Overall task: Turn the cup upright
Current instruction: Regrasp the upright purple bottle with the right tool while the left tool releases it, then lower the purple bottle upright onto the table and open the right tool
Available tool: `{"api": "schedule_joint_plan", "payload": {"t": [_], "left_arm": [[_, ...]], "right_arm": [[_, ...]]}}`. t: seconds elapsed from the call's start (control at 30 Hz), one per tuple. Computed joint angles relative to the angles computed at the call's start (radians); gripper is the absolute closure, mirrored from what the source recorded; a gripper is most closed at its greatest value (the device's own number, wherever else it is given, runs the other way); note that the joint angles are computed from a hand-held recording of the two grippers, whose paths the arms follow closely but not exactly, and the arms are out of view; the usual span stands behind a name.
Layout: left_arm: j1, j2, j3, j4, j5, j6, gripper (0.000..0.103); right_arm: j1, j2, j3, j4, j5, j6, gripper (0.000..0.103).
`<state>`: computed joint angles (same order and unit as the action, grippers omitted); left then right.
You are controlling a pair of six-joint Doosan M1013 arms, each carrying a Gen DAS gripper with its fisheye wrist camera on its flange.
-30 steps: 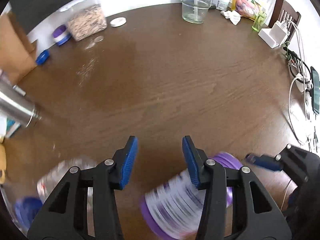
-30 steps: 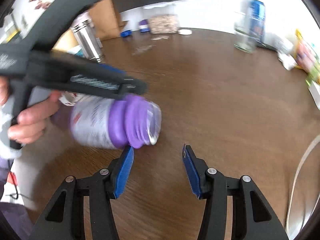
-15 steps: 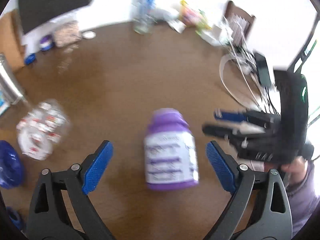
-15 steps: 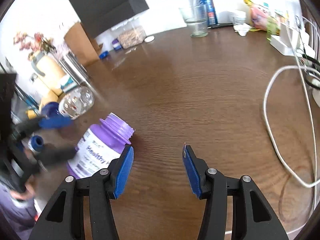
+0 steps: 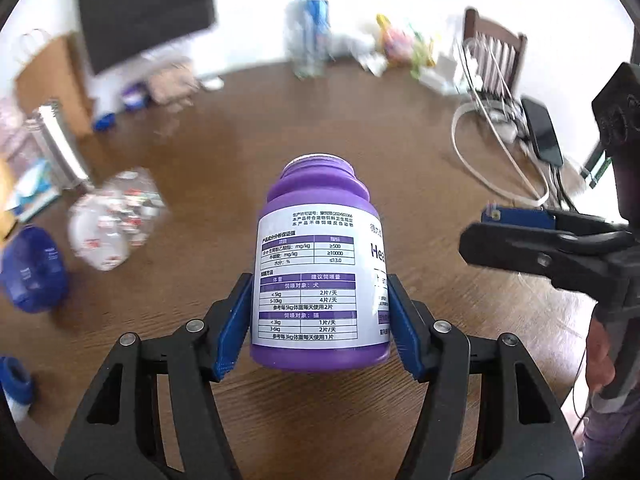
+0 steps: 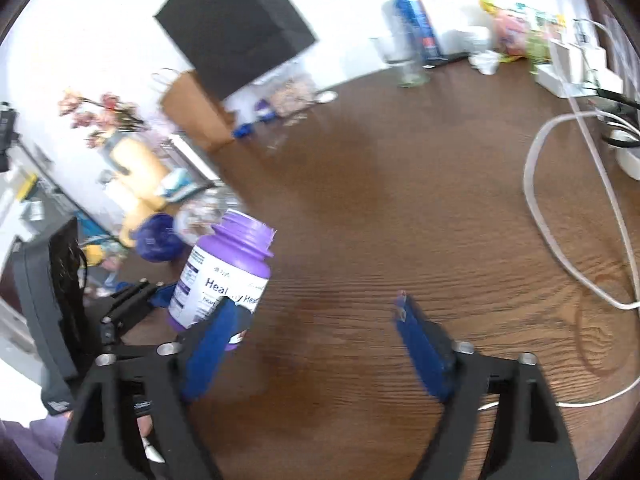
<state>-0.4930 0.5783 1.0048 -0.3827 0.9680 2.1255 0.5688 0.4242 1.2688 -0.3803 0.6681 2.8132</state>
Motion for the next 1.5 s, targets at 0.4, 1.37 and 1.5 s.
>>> {"api": "schedule_joint_plan", "payload": {"t": [0.4, 1.37, 1.5], "left_arm": [[0.100, -0.097, 0.180, -0.335, -0.075, 0.295, 0.044], [0.140, 0.065, -0.068, -0.203, -0.118, 0.079, 0.012], [0.139, 0.109, -0.137, -0.167, -0.079, -0.016, 0.012]], "right_arm": [[-0.060, 0.135, -0.140, 1.052, -0.106, -0.877, 0.034], [-0.001, 0.415, -0.662, -0.279, 0.385, -0.387, 0.035], [-0.027, 0.505, -0.788, -0.285, 0.457, -0.427, 0.035]]}}
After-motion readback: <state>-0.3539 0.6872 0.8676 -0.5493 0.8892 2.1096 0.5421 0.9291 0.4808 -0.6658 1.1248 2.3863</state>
